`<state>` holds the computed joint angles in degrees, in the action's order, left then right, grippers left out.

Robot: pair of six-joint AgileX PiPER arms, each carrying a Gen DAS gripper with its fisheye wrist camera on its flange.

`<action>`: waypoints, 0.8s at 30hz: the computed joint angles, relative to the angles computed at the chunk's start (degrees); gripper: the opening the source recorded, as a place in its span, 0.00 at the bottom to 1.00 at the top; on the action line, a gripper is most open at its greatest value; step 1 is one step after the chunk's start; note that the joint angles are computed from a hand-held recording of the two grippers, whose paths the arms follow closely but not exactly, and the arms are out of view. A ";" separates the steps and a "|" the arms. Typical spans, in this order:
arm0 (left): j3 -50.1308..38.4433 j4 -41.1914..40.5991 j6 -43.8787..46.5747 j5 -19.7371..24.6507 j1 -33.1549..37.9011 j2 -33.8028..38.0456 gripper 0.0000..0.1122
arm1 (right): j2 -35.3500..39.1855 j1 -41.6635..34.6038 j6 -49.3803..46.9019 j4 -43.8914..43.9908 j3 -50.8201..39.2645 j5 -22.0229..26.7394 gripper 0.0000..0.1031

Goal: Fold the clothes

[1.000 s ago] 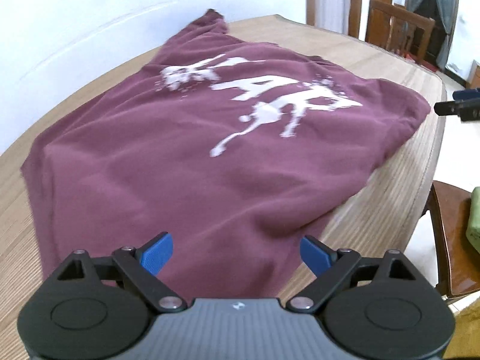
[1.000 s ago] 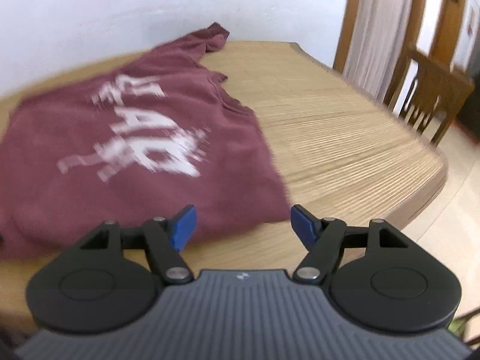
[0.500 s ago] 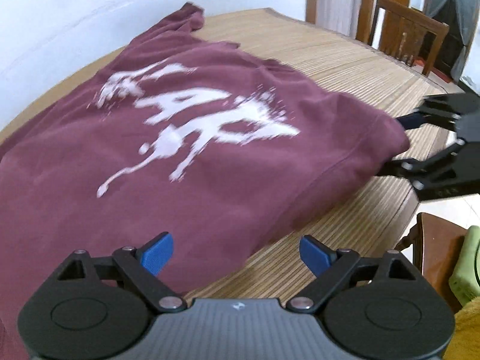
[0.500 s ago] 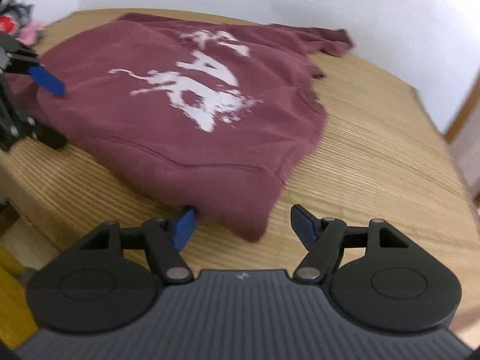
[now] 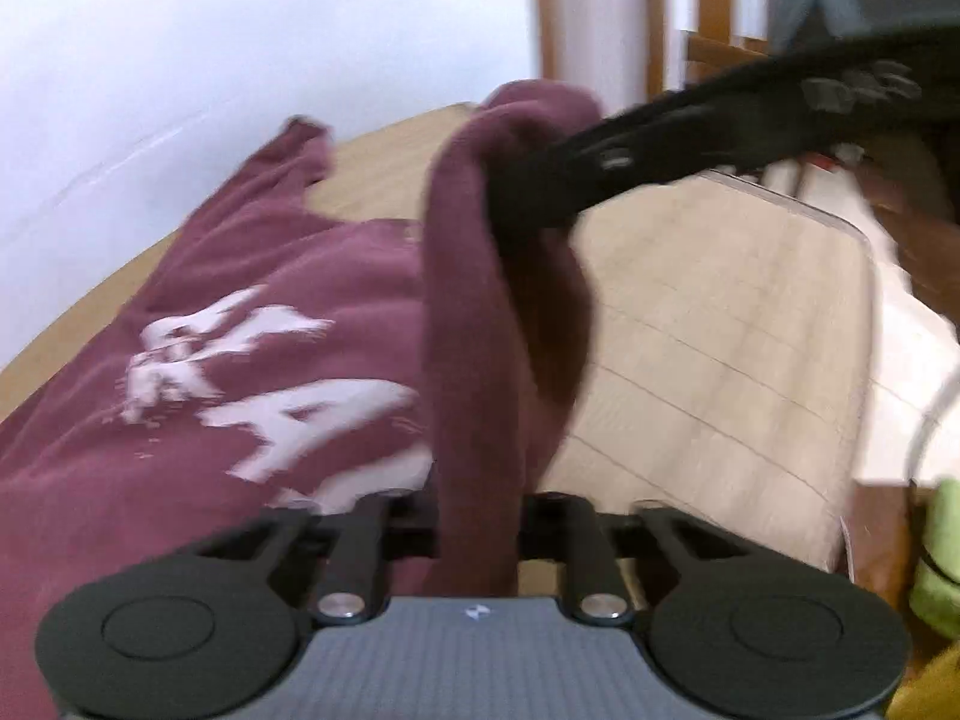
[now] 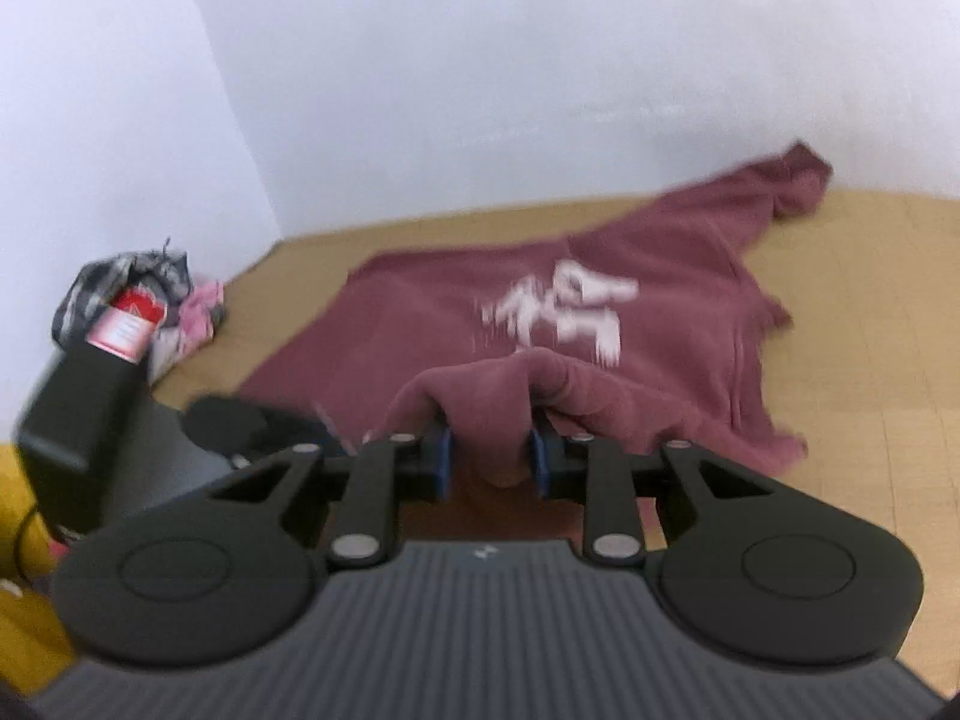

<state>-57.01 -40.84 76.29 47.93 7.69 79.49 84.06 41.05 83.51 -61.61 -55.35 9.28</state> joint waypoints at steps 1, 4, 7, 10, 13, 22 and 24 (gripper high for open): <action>-2.73 -0.42 -0.99 0.05 1.04 2.01 0.16 | 1.34 -0.43 0.18 -0.90 -2.13 0.34 0.27; -15.20 -0.51 -2.26 1.56 2.92 11.57 0.17 | 7.41 -1.89 -2.14 -1.07 -10.75 2.20 0.27; -30.38 8.08 -15.67 0.08 0.96 24.37 0.27 | 16.19 -2.98 -6.53 0.61 -23.03 6.68 0.37; -47.57 18.39 -32.86 0.21 0.40 39.80 0.34 | 23.49 -0.54 2.20 -7.29 -32.28 20.95 0.61; -64.74 18.68 -43.30 10.90 3.29 51.56 0.35 | 25.87 0.14 9.33 -8.95 -32.09 27.05 0.71; -67.80 13.59 -36.74 14.32 8.42 51.69 0.51 | 26.49 7.06 16.13 -5.19 -20.40 22.83 0.71; -65.91 11.79 -34.80 15.41 10.56 49.45 0.54 | 29.16 9.47 12.26 -4.05 -22.50 26.00 0.71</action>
